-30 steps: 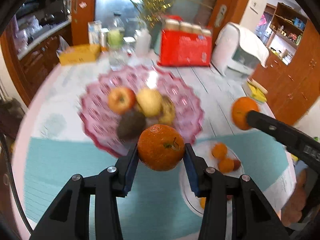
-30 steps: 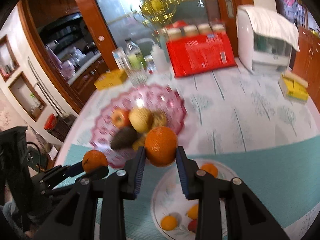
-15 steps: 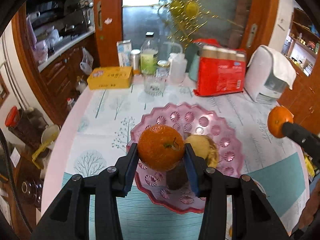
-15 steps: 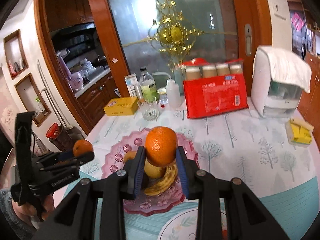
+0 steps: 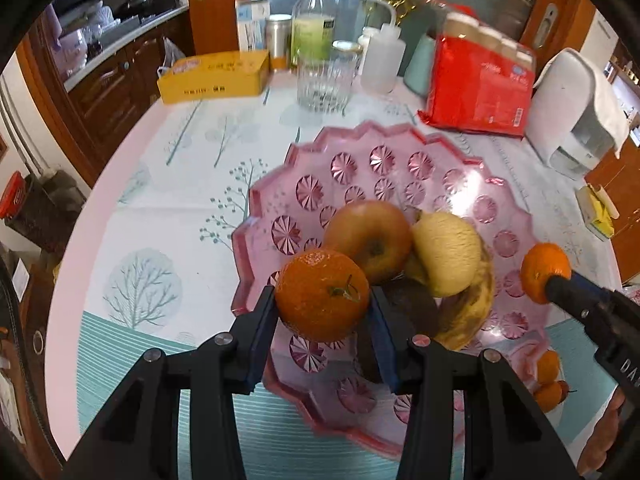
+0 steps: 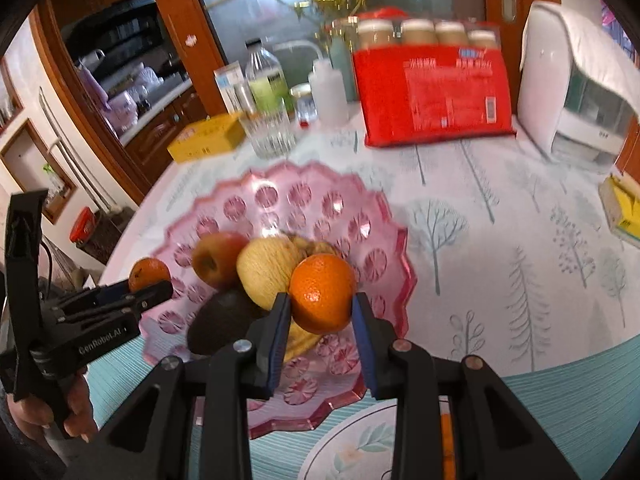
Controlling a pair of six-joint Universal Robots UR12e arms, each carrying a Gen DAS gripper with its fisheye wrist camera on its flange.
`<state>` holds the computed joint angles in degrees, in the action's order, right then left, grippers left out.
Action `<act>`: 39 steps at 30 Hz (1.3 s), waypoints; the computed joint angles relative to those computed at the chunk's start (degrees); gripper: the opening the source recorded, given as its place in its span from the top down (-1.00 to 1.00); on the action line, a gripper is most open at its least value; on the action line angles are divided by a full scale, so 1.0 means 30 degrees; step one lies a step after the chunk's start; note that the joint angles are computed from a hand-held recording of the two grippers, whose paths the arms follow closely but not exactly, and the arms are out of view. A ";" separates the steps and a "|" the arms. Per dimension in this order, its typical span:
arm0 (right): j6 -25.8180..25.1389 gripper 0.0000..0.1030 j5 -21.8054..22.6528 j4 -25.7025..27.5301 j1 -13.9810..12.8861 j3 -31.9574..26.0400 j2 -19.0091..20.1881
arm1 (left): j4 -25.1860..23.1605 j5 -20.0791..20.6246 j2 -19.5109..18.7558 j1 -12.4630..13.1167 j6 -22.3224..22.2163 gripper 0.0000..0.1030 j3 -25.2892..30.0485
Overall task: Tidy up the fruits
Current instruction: 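Carry both oranges over and into the pink bowl with both grippers, then open both grippers to release the oranges and withdraw from the bowl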
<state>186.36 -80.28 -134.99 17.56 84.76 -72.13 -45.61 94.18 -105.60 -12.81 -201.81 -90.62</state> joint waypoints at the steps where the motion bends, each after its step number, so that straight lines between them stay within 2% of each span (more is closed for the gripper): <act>1: -0.0045 0.39 0.0004 0.0132 0.0016 -0.0008 0.0075 | -0.0087 -0.0050 -0.0074 0.0018 -0.0018 0.16 0.0029; 10: -0.0711 0.38 -0.0769 0.0541 0.0321 -0.0308 0.0474 | -0.0537 0.0028 -0.0660 -0.0020 0.0261 0.15 0.0467; 12: -0.0929 0.32 -0.1006 0.0975 0.0383 -0.0528 0.0554 | -0.0644 -0.0048 -0.0734 -0.0028 0.0278 0.15 0.0549; 14: -0.0975 0.15 -0.1102 0.1126 0.0405 -0.0580 0.0571 | -0.0738 -0.0053 -0.0781 -0.0069 0.0343 0.13 0.0595; 16: -0.0848 0.09 -0.1149 0.0876 0.0403 -0.0436 0.0505 | -0.0604 0.0061 -0.0742 -0.0117 0.0388 0.00 0.0550; 18: -0.0729 0.06 -0.1115 0.0875 0.0387 -0.0393 0.0472 | -0.0395 0.0185 -0.0636 -0.0179 0.0398 -0.23 0.0469; 23: -0.0440 0.05 -0.0854 0.0858 0.0347 -0.0301 0.0376 | -0.0394 0.0292 -0.0445 -0.0339 0.0453 -0.32 0.0451; 27: -0.0407 0.05 -0.0811 0.0855 0.0372 -0.0187 0.0245 | -0.0484 0.0220 -0.0253 -0.0440 0.0246 -0.49 0.0359; 39: -0.0104 0.05 -0.0953 0.0662 0.0421 0.0287 -0.0235 | -0.0906 0.0191 0.0308 -0.0644 -0.0060 -0.58 -0.0008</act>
<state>186.04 -83.14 -133.00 18.83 85.62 -72.84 -48.33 94.76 -104.67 -14.74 -201.99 -90.64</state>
